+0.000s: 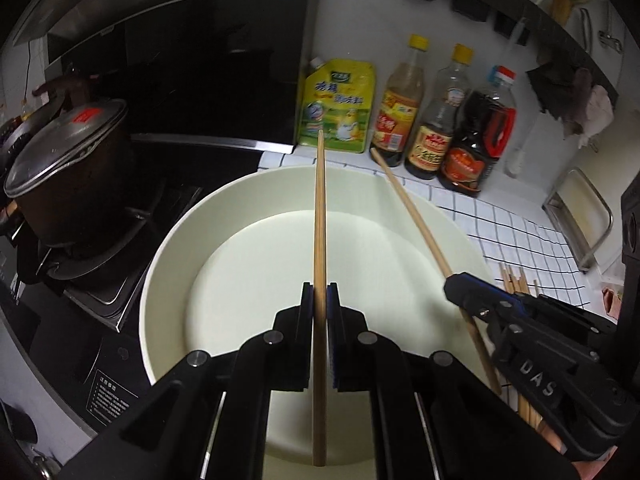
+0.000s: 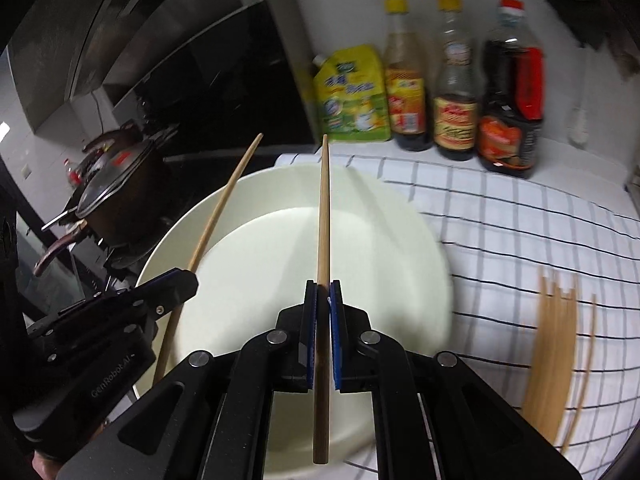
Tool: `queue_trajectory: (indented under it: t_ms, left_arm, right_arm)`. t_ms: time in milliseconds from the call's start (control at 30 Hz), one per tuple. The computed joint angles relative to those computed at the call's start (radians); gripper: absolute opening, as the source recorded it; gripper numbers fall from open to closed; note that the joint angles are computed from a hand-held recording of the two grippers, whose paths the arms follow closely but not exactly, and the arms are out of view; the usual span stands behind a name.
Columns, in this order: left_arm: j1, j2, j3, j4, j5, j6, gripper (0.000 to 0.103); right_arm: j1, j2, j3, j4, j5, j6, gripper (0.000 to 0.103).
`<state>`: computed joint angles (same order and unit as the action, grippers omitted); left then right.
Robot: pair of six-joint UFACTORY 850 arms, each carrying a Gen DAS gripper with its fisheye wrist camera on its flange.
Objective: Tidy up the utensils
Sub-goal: 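Carry the right tool's chopstick into the white bowl and open it while the left tool does likewise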
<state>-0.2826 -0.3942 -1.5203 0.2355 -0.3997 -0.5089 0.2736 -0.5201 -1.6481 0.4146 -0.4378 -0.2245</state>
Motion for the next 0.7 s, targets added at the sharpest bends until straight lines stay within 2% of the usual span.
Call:
queue_trajectory:
  t_ms: [167,333,567,633,700]
  left_arm:
    - [0.028,-0.026,-0.001,-0.079,-0.010,0.077,0.007]
    - [0.038,-0.040,0.004,-0.142,-0.017,0.142,0.007]
    - [0.040,-0.054,-0.002,-0.136,-0.046,0.125,0.008]
    - [0.041,-0.051,0.000,-0.108,-0.051,0.092,0.016]
    - [0.042,-0.035,0.014,-0.079,-0.039,0.056,0.042]
  right_arm:
    - [0.034,-0.075,-0.077,-0.066,-0.056,0.073,0.006]
    - [0.040,-0.086,-0.074,-0.098,-0.072,0.113,0.006]
    - [0.037,-0.083,-0.058,-0.122,-0.081,0.150,0.006]
    - [0.035,-0.071,-0.044,-0.121,-0.068,0.154,0.008]
    - [0.034,-0.057,-0.031,-0.138,-0.053,0.170,0.017]
